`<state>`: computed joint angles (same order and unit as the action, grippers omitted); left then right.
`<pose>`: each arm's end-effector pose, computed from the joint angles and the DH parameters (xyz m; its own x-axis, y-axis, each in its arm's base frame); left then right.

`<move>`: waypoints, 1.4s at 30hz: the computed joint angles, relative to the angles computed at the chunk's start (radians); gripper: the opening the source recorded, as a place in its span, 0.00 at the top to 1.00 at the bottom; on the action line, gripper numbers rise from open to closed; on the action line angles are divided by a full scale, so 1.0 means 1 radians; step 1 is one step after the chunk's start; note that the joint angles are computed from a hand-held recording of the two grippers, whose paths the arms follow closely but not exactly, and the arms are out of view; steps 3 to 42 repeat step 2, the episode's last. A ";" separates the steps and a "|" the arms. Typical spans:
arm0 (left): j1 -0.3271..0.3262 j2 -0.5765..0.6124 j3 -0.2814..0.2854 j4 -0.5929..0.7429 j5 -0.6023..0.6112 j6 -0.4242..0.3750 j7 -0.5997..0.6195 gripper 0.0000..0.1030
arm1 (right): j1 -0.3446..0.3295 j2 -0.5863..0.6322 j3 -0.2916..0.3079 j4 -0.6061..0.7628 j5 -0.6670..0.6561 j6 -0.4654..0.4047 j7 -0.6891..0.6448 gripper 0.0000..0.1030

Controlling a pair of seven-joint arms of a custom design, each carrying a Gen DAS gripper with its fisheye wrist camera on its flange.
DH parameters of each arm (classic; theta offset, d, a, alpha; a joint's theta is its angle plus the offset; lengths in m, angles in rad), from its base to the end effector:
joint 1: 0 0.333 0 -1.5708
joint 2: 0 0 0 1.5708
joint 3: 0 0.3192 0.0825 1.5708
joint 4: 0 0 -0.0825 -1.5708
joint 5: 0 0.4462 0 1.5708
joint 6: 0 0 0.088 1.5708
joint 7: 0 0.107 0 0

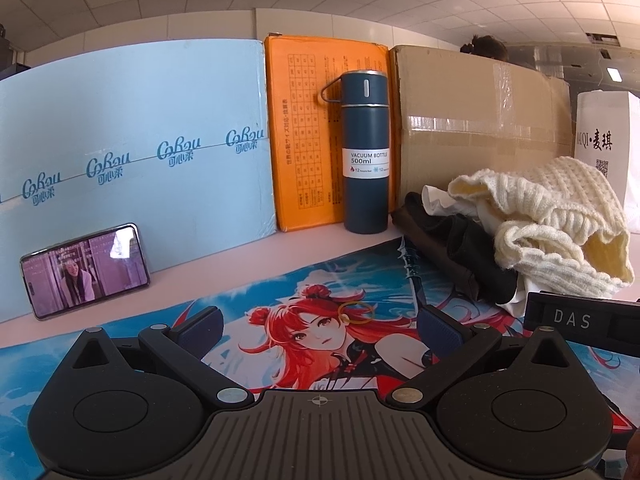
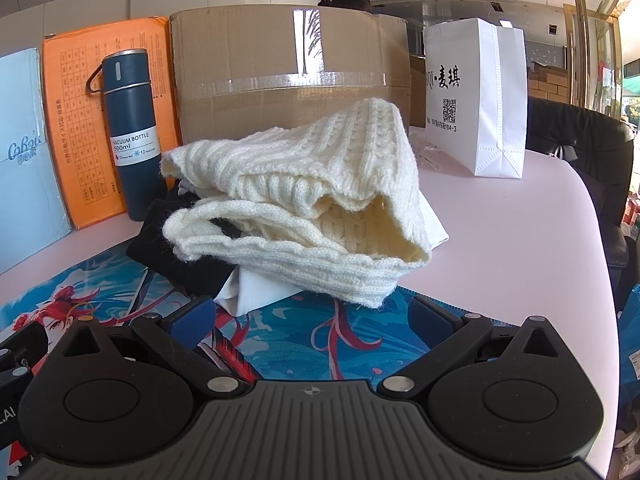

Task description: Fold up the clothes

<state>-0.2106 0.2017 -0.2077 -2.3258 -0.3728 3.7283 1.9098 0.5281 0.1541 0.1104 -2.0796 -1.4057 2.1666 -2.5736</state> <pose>0.5629 -0.1939 0.3507 -0.2339 -0.9704 -0.0599 -0.3647 0.1446 -0.9198 0.5324 0.3459 0.3393 -0.5185 -0.8532 -0.0574 -0.3725 0.2858 -0.8829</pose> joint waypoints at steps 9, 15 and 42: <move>0.012 -0.002 -0.004 -0.008 0.036 0.011 -0.026 0.00 | 0.000 -0.001 -0.001 -0.002 -0.003 0.004 0.004 0.00; 0.012 -0.002 -0.004 -0.008 0.036 0.011 -0.026 0.00 | 0.000 -0.001 -0.001 -0.002 -0.003 0.004 0.004 0.00; 0.012 -0.002 -0.004 -0.008 0.036 0.011 -0.026 0.00 | 0.000 -0.001 -0.001 -0.002 -0.003 0.004 0.004 0.00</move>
